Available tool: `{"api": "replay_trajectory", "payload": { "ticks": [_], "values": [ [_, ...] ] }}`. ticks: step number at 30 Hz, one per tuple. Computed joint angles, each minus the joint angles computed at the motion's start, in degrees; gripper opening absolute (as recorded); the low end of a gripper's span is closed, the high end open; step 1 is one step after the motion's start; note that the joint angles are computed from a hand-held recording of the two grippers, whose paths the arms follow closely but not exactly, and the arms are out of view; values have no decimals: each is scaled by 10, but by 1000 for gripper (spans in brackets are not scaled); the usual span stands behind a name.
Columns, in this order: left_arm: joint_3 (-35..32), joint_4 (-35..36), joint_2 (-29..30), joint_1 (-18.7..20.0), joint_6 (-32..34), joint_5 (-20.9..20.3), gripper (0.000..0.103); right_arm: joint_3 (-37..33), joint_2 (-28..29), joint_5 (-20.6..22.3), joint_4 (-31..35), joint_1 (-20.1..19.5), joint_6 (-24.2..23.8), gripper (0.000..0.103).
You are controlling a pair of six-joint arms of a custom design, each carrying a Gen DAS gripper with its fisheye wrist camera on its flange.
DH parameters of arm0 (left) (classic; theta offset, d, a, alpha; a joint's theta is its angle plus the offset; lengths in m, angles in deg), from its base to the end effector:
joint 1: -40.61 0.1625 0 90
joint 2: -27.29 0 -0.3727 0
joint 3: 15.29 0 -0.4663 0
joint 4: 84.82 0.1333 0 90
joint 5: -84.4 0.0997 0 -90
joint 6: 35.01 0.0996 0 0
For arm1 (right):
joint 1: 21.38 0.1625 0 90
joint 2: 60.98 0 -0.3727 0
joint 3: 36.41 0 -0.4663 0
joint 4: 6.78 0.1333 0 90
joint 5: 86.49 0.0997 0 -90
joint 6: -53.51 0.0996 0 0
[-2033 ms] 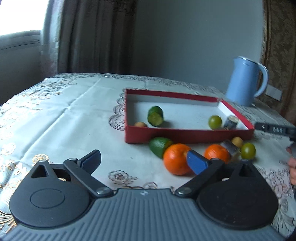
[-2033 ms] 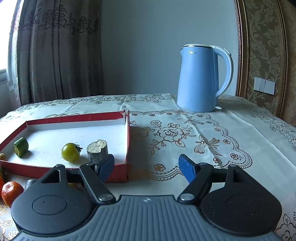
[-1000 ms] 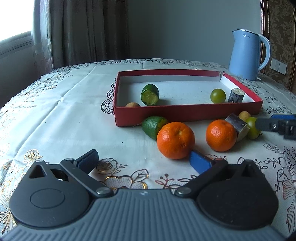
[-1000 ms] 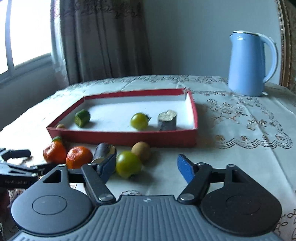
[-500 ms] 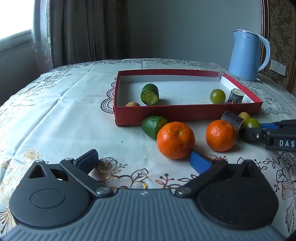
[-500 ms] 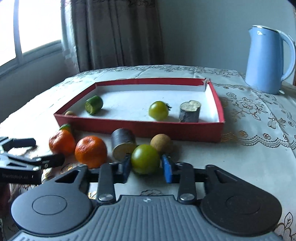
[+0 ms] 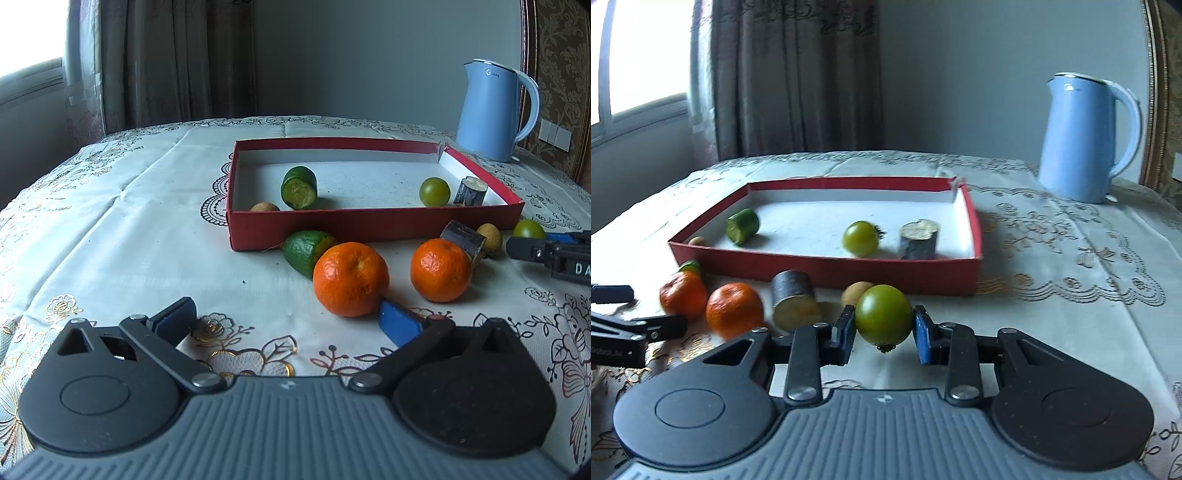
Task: Organize fruits
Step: 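Carry the green tomato over the tray with the right tool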
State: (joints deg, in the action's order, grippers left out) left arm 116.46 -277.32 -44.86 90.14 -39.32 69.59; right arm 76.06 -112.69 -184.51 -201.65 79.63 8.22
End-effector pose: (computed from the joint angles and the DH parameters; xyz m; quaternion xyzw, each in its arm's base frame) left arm -0.1113 -0.4842 0.1643 0.0168 0.7703 -0.4842 0.4146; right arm 0.2316 -0.5651 0.0467 0.4130 -0.8276 0.3388 0.1723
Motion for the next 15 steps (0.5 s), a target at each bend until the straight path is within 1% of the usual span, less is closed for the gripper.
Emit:
{"api": "replay_trajectory", "payload": {
  "ticks": [7, 12, 15],
  "values": [
    [0, 0, 0, 0, 1, 0, 103, -18, 8, -4, -17, 1, 2, 32],
    [0, -1, 0, 0, 0, 0, 103, -42, 20, -14, -17, 6, 8, 32],
    [0, -1, 0, 0, 0, -1, 103, -60, 31, -16, -24, 10, 2, 32]
  ]
}}
